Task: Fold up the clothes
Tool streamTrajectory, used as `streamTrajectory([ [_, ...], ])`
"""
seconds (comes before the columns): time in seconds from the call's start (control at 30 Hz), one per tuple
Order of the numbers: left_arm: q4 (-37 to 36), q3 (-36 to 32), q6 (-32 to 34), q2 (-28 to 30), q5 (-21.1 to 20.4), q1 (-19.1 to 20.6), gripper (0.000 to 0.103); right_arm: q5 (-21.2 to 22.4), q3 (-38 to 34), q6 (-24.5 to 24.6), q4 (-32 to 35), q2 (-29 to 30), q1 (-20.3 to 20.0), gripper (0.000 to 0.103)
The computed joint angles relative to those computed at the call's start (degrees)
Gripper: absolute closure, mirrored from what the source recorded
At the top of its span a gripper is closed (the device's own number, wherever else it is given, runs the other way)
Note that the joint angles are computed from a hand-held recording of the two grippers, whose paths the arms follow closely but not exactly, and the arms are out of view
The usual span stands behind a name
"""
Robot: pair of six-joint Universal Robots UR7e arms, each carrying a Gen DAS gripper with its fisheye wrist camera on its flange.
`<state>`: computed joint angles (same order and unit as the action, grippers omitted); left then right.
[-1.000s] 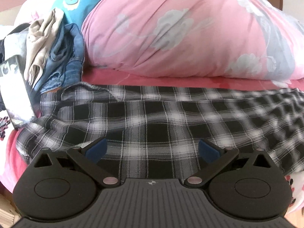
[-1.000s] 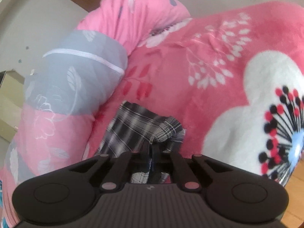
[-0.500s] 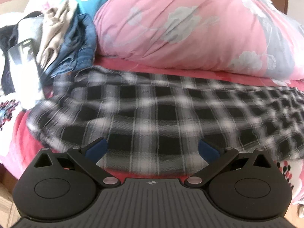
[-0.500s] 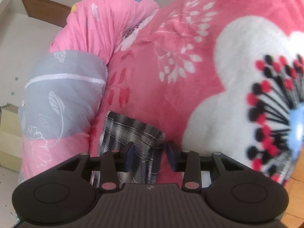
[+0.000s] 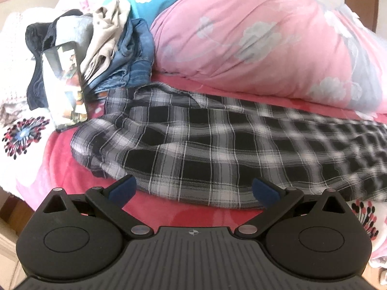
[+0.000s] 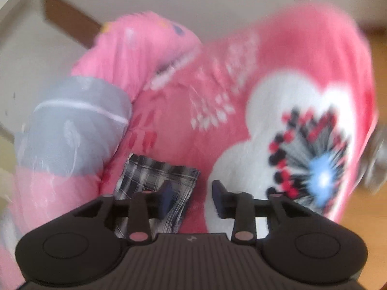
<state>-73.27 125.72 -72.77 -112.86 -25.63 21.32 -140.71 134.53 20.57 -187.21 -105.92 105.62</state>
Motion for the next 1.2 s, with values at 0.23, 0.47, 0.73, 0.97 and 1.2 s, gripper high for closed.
streamTrajectory([
  [0.23,-6.5,0.3,4.3,2.7,4.2,4.0,0.000,6.7,-4.1,-16.8,5.5,19.0,17.5,0.063],
  [0.47,-11.6,1.6,8.3,4.2,8.0,10.1,0.000,5.1,-6.1,-29.5,4.5,35.2,22.1,0.061],
  [0.73,-22.3,4.9,16.9,2.6,8.3,11.6,0.000,-4.2,-3.8,-22.1,13.8,30.8,27.7,0.060],
  [0.97,-24.2,5.0,17.4,3.1,8.6,12.2,0.000,2.5,-10.8,-28.3,1.8,41.4,26.4,0.060],
  [1.2,-31.9,6.8,23.3,3.1,8.7,13.0,0.000,-0.9,-4.4,-25.6,0.8,40.8,28.9,0.056],
])
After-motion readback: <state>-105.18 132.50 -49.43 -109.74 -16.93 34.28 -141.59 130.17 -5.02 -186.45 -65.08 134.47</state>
